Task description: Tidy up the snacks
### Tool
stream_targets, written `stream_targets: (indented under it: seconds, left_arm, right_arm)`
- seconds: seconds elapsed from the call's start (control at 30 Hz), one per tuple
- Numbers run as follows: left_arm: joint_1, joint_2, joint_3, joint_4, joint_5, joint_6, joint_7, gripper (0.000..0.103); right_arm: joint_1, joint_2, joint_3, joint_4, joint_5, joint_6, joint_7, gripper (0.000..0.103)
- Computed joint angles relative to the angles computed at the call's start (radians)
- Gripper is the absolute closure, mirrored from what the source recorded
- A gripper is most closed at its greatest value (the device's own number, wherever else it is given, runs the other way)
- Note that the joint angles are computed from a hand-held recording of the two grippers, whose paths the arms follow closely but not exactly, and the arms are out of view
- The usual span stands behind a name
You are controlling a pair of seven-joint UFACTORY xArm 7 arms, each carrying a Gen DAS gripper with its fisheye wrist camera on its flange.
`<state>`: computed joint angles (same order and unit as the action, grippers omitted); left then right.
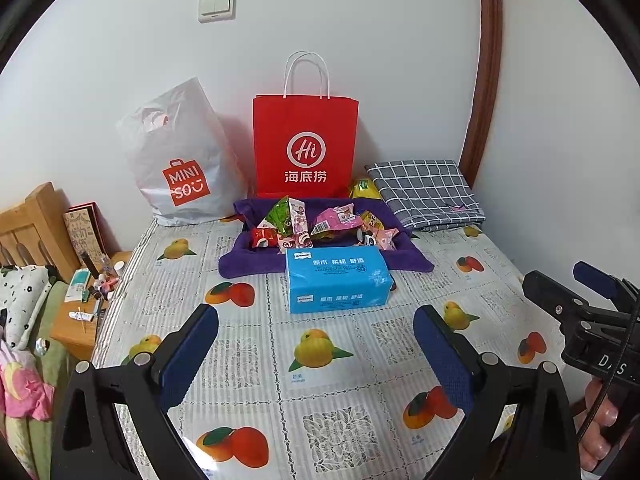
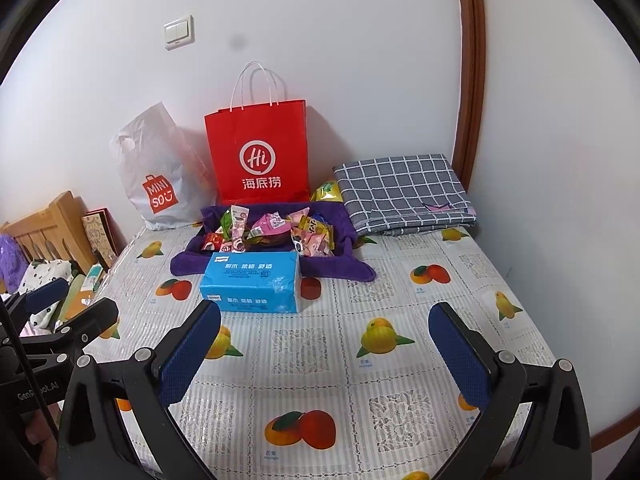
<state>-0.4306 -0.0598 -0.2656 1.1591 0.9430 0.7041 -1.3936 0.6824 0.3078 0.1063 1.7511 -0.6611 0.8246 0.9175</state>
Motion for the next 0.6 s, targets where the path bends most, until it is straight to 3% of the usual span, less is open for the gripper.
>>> stream_targets:
  seconds: [0.6]
  left_arm:
    - [-0.003, 0.000, -0.001, 0.003, -0.001, 0.004, -0.004, 0.004]
  right_arm:
    - [-0.004, -0.010, 0.002, -0.008, -0.002, -0.004, 0.011, 0.001]
